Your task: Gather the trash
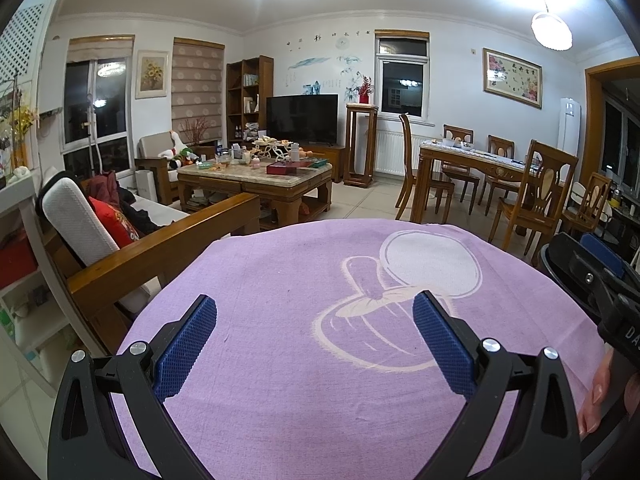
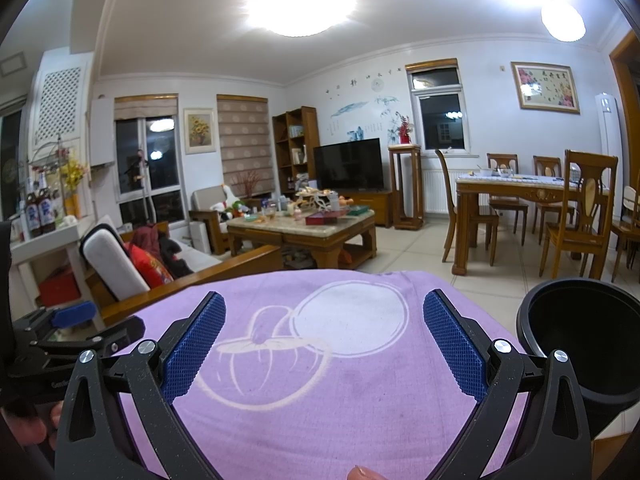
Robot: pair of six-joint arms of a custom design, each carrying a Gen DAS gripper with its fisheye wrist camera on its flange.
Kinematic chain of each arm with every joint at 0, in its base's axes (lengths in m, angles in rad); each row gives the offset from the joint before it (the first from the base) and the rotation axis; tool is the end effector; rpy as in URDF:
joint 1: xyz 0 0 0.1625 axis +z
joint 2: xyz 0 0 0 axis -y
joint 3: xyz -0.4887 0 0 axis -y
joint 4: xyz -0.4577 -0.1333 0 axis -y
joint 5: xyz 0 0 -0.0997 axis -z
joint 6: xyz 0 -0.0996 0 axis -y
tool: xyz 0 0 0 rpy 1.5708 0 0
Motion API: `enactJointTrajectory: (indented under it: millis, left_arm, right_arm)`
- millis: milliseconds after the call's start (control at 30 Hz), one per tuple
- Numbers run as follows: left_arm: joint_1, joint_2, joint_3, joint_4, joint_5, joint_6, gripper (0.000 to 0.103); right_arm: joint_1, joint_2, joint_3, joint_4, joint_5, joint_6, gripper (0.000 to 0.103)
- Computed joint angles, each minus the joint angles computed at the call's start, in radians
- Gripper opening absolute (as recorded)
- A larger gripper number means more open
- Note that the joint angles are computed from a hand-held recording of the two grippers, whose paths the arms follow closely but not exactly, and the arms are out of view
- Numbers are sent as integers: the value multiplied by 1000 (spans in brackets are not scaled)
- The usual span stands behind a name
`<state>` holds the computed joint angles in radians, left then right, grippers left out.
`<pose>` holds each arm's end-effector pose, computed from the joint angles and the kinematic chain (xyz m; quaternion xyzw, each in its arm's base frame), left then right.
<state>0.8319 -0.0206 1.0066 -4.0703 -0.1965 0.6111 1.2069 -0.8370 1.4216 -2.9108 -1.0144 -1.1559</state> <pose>-0.3454 -0.7221 -0.1107 0.0112 0.7110 -0.5591 0.4264 -0.1251 -0.8507 0.2796 0.4382 -0.7855 0.4329 0.0592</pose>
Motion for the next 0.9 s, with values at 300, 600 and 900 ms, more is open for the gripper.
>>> enactJointTrajectory:
  millis: [300,600,900]
  left_arm:
    - [4,-3,3,8,-4,-3,98]
    - [5,-1,-2,6,-4,2,98]
    - [17,-48,97,121,-40,-151,98]
  right_arm:
    - [0,1,0,-1,-1,-1,98]
    - [1,-3,8,-6,-2,2,98]
    - [2,-4,9,-7,-2,2,98]
